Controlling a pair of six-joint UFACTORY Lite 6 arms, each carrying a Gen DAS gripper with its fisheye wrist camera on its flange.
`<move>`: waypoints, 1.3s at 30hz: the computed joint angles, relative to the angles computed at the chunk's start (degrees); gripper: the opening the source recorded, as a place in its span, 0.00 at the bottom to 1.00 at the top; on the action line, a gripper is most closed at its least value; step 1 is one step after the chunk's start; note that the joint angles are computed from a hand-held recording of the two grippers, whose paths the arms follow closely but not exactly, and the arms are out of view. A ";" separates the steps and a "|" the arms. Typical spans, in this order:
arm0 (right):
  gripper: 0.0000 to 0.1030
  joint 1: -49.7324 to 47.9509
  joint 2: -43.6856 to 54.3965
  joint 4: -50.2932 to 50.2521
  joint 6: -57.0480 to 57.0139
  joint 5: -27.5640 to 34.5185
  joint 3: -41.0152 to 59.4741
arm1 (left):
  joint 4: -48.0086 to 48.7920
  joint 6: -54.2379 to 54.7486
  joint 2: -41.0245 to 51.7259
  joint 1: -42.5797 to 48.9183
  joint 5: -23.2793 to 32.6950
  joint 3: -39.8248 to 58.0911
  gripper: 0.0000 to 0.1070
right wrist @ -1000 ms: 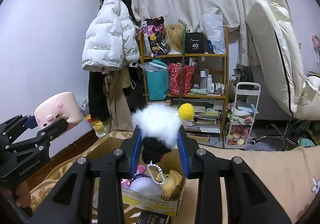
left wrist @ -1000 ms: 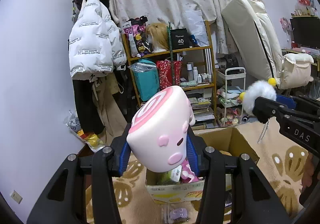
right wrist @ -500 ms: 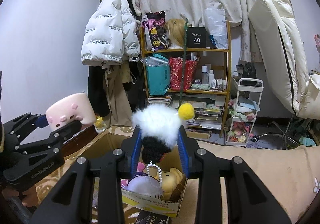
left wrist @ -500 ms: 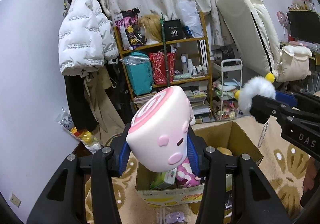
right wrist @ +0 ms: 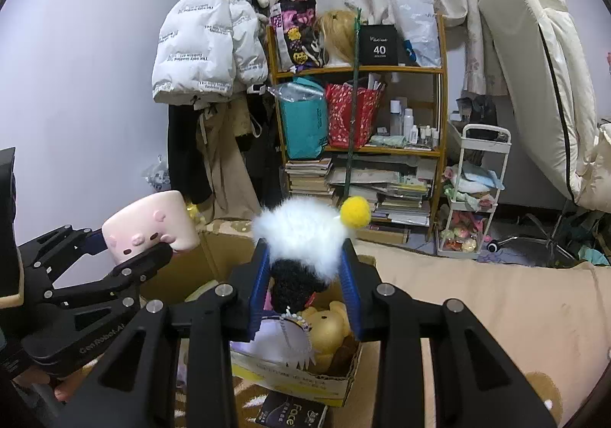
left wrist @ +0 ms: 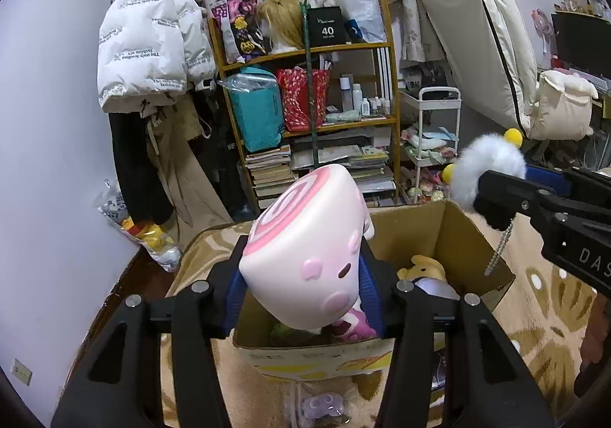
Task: Organize soft objects
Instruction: 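Carry pink plush over box with left tool while right tool carries keychain, then open left tool dropping pink plush into box while right tool releases keychain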
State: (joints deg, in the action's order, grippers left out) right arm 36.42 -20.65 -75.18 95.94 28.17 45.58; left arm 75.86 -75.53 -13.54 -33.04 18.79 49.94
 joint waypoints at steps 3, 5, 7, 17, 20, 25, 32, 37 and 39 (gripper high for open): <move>0.36 -0.89 0.77 0.14 -0.08 -1.58 -0.32 | 1.14 -1.05 0.46 -0.38 -0.09 -0.42 0.49; 0.36 -1.61 1.10 0.53 -0.39 -2.89 -0.67 | 0.16 -0.19 0.85 -0.45 -0.43 -0.42 0.50; 0.36 -2.78 1.67 2.08 -1.89 -5.04 -0.79 | -3.67 3.55 1.65 -0.32 -1.15 0.15 0.51; 0.37 -8.86 3.67 13.91 -11.63 -14.10 -1.99 | -7.40 7.53 3.52 -2.26 -0.38 0.11 0.58; 0.37 -10.22 4.99 21.45 -18.78 -16.28 -1.79 | 0.16 -0.83 2.55 -3.67 1.62 -1.25 0.67; 0.38 -9.96 5.75 22.79 -20.12 -16.61 -1.92 | 1.47 -1.93 1.67 -3.90 2.89 -1.43 0.75; 0.53 -9.85 4.11 22.71 -19.66 -16.66 -2.80 | -4.26 3.29 -0.79 -1.92 3.48 -2.56 0.76; 0.72 -9.13 1.72 23.34 -19.56 -14.38 -3.37 | -9.45 9.00 -3.75 -1.61 4.92 -3.33 0.79; 0.76 -8.41 0.24 22.45 -18.36 -12.82 -3.94 | -12.48 11.87 -5.43 -1.28 5.39 -3.99 0.86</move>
State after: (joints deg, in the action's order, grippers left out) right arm 28.01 -20.42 -52.73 77.58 15.35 41.65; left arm 63.38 -63.66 -18.97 -34.32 24.17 45.95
